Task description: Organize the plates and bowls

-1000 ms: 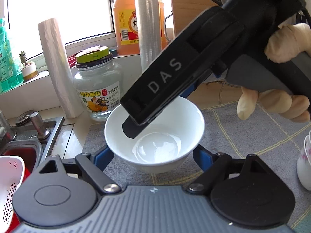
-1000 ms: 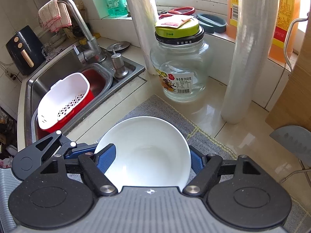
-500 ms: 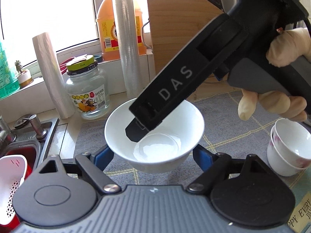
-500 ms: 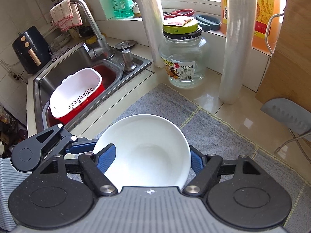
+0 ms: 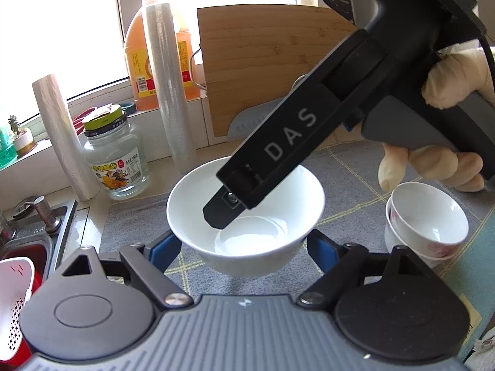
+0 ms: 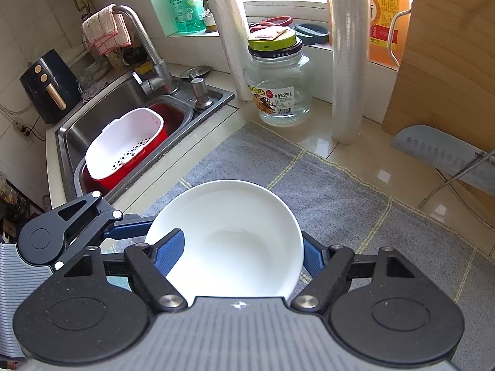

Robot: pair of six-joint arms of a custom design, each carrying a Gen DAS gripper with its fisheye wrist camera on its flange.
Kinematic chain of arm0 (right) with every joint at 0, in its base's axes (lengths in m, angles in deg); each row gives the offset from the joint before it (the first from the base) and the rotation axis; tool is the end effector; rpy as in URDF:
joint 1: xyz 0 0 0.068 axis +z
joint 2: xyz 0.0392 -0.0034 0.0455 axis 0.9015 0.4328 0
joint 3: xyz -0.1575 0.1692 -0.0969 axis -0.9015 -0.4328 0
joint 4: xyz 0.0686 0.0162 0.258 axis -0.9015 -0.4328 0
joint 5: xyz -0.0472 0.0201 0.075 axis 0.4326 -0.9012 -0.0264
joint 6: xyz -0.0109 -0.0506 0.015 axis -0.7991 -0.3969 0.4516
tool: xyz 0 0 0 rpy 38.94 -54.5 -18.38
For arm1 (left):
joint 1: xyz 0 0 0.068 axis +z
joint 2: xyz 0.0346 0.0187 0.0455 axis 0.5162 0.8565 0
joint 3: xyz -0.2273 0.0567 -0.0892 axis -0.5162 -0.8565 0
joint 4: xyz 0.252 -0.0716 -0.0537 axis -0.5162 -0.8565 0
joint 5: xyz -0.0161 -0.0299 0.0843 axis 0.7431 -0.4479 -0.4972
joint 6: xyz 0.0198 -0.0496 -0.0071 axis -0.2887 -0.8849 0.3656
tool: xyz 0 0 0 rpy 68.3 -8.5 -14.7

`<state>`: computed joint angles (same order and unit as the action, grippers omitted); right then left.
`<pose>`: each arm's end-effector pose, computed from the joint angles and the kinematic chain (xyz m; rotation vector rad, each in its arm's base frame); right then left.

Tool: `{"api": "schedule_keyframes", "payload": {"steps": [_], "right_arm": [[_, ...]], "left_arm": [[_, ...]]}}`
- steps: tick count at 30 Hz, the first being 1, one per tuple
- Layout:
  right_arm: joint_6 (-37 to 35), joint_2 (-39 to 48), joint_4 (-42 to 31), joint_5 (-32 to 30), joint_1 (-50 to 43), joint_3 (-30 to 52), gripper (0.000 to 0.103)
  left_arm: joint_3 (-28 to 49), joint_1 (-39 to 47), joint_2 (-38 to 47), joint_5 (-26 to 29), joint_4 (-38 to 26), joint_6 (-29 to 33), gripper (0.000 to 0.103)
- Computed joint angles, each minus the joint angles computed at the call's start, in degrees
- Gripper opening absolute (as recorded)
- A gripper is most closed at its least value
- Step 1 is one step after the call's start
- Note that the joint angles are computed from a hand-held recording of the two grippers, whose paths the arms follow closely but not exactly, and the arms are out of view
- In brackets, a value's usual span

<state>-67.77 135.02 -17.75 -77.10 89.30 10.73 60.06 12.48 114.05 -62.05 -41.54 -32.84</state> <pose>0.3379 0.1668 0.0930 -0.6508 2.4469 0.4809 0.2120 -0.0734 0.0550 0.5439 2.1225 -0.1564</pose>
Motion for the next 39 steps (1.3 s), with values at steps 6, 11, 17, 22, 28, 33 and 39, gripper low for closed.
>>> {"api": "schedule_keyframes", "payload": {"steps": [6, 11, 17, 22, 28, 33, 39], "right_arm": [[1.0, -4.6, 1.4, 0.8, -1.1, -5.2, 0.083], [1.5, -8.6, 2.5, 1.5, -2.6, -9.7, 0.083], [2.5, -13.1, 3.6, 2.8, -4.5, -14.7, 0.083], [2.8, -17.4, 4.0, 3.9, -6.4, -19.0, 0.083], [3.5, -22.8, 4.3, 5.0, -9.0, -24.2, 0.083], [3.9, -27.3, 4.4, 5.7, -11.2, -28.4, 0.083], [4.3, -32.5, 3.7, 5.6, -14.4, -32.9, 0.083]], "left_arm": [[-0.5, -1.9, -3.4, 0.7, -2.3, 0.9, 0.088], [-0.1, -3.5, -5.1, 1.7, -4.2, 1.4, 0.088], [0.4, -6.7, -5.4, 2.1, -4.2, 1.6, 0.088], [1.1, -9.6, -4.9, 2.4, -3.9, 1.5, 0.088], [3.1, -13.1, -3.4, 2.6, -4.0, 1.3, 0.088], [4.4, -16.4, -2.3, 2.6, -4.1, 1.1, 0.088], [6.3, -19.4, -0.3, 2.9, -4.0, 1.8, 0.088]]}}
